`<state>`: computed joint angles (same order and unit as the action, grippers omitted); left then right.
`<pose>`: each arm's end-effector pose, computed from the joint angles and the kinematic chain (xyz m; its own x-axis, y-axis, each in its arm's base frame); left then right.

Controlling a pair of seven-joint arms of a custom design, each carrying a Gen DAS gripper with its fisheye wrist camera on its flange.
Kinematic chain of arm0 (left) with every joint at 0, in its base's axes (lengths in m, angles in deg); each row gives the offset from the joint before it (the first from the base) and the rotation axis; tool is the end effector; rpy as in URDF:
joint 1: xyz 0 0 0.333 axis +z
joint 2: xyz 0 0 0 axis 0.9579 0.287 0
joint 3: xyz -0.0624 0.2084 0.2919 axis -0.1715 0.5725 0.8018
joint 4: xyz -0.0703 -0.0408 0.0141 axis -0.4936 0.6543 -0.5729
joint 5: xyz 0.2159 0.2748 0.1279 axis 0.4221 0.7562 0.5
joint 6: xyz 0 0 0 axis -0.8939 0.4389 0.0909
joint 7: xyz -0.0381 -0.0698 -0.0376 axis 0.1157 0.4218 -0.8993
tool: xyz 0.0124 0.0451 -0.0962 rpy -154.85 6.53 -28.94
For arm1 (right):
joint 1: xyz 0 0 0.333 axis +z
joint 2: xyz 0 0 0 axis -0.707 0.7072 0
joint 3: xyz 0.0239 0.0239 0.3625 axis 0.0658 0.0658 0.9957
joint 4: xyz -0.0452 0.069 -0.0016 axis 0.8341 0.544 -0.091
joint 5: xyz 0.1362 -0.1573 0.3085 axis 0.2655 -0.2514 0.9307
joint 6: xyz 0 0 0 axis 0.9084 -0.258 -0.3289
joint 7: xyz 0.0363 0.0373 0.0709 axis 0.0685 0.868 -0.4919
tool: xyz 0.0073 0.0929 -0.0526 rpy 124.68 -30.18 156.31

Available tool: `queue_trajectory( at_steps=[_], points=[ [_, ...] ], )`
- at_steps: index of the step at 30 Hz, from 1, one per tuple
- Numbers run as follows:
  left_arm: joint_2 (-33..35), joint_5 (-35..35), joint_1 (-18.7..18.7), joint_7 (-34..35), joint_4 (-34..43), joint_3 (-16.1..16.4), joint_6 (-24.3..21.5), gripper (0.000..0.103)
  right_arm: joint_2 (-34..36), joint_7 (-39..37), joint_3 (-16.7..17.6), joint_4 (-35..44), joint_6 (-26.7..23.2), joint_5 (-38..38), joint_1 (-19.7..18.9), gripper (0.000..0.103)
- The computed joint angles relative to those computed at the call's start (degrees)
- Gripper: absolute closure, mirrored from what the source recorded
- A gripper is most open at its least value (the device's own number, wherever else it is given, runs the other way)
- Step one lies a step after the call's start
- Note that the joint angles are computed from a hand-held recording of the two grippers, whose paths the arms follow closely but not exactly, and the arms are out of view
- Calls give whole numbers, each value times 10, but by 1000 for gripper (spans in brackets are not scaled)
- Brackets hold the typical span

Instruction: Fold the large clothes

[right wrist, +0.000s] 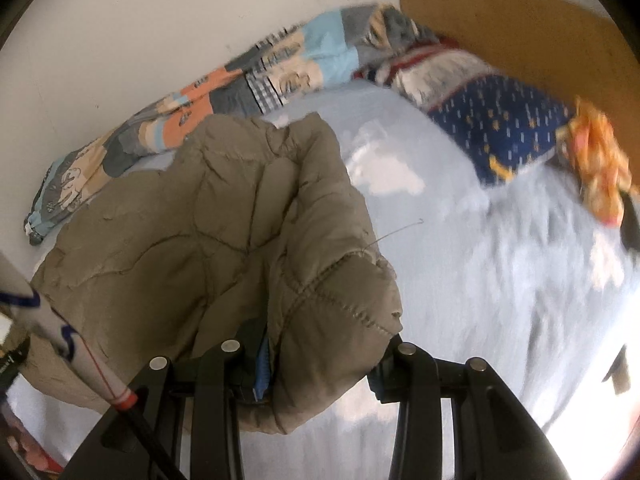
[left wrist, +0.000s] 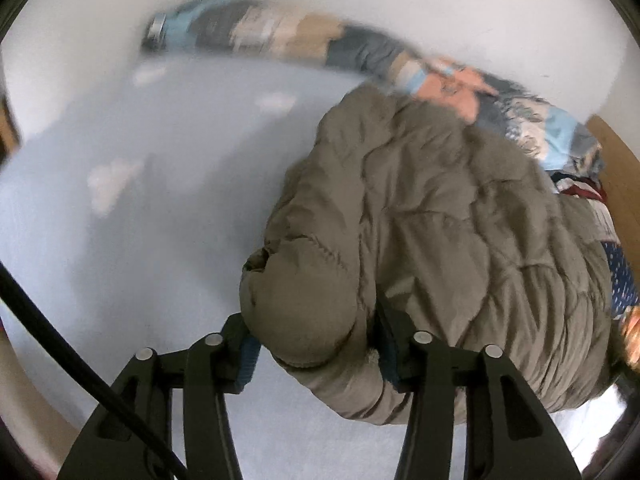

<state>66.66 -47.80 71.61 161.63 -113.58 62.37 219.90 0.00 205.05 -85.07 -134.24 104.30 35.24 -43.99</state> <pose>0.7441 -0.1263 0.5648 0.0353 -0.9709 0.2370 -0.8644 -0.1487 -0.4804 0.6066 -0.0523 0.5560 -0.4935 -0.8549 -0.1598 -0.6547 0.4861 -0.5789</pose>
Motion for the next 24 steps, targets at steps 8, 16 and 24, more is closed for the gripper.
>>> queue_trajectory(
  at_steps=[8,16,24],
  points=[
    [8,-241,112,-5,-8,-60,-53,38,-8,-185,23,-54,11,410,-68,35],
    [-59,-184,77,-84,-81,4,71,38,-84,-51,4,-151,96,382,-80,31],
    [-58,26,-22,35,-74,-8,162,38,-50,-96,34,-83,151,193,-48,56]
  ],
)
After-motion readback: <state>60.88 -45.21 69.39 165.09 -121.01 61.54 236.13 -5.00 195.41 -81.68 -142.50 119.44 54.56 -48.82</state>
